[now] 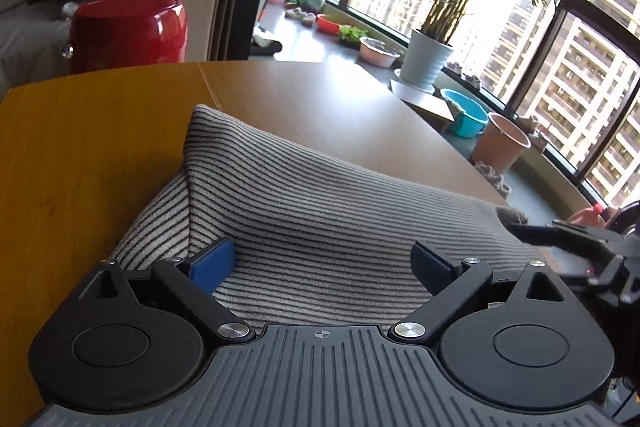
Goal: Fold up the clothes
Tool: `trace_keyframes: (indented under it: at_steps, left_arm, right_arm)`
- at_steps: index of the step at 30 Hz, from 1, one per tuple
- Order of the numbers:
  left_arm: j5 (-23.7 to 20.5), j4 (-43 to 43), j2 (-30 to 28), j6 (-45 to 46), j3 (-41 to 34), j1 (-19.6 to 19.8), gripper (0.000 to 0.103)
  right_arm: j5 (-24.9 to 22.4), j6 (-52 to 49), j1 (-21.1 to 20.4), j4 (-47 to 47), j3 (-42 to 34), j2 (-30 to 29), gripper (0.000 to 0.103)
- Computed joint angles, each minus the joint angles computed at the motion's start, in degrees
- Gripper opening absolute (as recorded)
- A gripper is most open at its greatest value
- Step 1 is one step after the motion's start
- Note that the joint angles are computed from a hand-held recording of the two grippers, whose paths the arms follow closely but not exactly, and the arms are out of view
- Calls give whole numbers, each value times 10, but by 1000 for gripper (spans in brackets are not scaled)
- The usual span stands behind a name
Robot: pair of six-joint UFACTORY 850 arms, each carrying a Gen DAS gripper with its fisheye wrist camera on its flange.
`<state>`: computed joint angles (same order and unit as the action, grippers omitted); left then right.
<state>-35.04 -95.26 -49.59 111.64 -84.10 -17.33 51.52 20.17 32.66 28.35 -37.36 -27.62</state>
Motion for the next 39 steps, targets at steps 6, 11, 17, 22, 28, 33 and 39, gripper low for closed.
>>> trace_keyframes:
  at_steps: [6, 11, 17, 22, 28, 33, 39]
  left_arm:
    - [1, -50, 9, 26, 12, -2, 98]
    - [-51, -21, 50, -20, 69, 19, 87]
    - [-59, -5, 66, -16, 108, 32, 77]
    - [-61, -16, 52, -2, 100, 30, 84]
    - [-41, -52, 31, 65, 69, 22, 83]
    - [-37, -44, 17, 32, 41, 23, 86]
    - [-69, -37, 37, 14, 71, 35, 87]
  right_arm:
    - [-25, -88, 64, 136, -42, -17, 103]
    - [-59, -214, 102, 291, -101, -41, 103]
    - [-57, -170, 84, 210, -57, 6, 103]
    - [-4, -198, 65, 220, -17, 57, 74]
    - [-104, -92, 42, 117, -32, 16, 58]
    - [-156, -66, 47, 0, -40, 35, 64]
    - [-136, -240, 11, 120, -63, 60, 36]
